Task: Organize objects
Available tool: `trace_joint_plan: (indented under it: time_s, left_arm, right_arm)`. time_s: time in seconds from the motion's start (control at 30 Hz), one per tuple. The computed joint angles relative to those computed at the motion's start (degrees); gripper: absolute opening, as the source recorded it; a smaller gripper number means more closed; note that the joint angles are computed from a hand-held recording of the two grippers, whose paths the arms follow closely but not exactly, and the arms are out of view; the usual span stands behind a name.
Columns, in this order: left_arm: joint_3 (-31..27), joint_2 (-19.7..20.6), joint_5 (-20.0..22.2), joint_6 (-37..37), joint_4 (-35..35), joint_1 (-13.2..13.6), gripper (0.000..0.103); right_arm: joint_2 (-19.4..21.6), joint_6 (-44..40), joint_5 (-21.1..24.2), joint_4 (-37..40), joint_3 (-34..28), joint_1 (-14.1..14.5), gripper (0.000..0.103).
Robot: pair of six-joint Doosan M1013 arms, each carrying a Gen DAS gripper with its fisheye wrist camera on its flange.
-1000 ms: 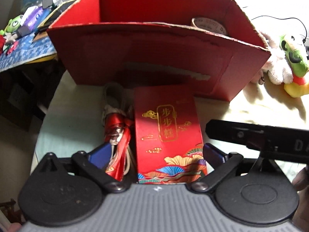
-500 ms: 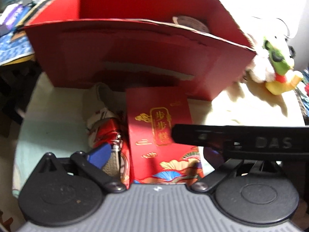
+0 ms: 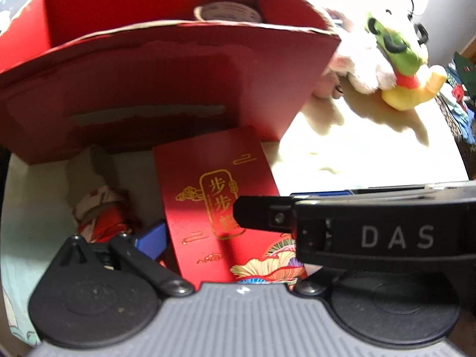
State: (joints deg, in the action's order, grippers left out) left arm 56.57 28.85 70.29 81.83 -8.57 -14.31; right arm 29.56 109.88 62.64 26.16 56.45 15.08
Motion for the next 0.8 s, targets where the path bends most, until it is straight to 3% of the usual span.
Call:
trace_joint_plan:
  time_s: [0.3, 0.6, 0.8]
  left_arm:
    - [-2.77, 2.04, 3.05, 2.65, 0.6, -1.6, 0.101]
    - [-4.58, 3.39, 6.44, -0.1, 2.24, -1.7, 0.1]
    - [-4.78, 3.42, 7.32, -0.65, 2.84, -1.65, 0.092]
  right_arm:
    - [-0.8, 2.69, 0.94, -0.17, 1.72, -0.99, 0.052]
    - [-0.15, 0.72, 0.61, 2.08, 1.36, -1.25, 0.052]
    - [1.03, -1.33, 1.83, 2.95, -0.35, -1.17, 0.051]
